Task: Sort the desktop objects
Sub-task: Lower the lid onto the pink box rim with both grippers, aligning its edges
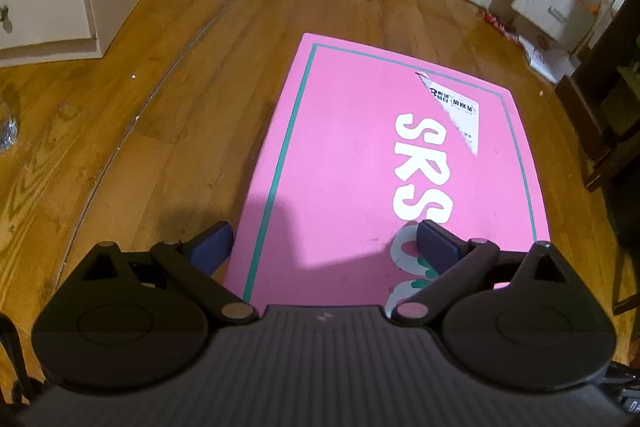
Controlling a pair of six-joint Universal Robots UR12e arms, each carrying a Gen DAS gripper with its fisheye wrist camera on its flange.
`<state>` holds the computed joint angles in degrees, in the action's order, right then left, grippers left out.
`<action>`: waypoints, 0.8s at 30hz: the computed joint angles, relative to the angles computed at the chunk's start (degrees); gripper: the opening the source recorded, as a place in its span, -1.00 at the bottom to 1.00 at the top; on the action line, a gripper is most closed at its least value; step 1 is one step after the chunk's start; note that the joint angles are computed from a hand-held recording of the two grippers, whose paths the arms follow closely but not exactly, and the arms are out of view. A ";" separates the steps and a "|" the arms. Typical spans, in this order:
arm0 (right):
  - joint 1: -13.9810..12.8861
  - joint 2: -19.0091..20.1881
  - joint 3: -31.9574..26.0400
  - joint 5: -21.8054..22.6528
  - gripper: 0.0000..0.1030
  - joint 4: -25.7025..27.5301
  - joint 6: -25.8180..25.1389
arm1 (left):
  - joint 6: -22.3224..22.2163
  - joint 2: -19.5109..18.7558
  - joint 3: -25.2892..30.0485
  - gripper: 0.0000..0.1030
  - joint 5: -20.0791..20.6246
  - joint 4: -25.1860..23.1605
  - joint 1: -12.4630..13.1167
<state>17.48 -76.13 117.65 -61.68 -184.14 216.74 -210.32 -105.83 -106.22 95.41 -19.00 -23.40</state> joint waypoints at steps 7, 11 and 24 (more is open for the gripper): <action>-0.90 0.53 0.17 1.96 0.44 -1.38 4.53 | -0.67 -0.24 1.33 0.96 0.69 -2.66 -0.20; -1.20 0.54 0.05 2.12 0.38 -1.18 6.50 | 0.05 -0.66 2.60 0.96 2.23 -4.15 -0.80; -0.81 1.23 0.27 0.03 0.43 -0.49 7.00 | 6.87 -2.81 5.48 0.98 5.39 -6.21 -2.87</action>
<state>16.68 -74.90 117.92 -61.65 -184.63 223.74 -203.45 -108.64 -100.74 100.80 -25.21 -26.27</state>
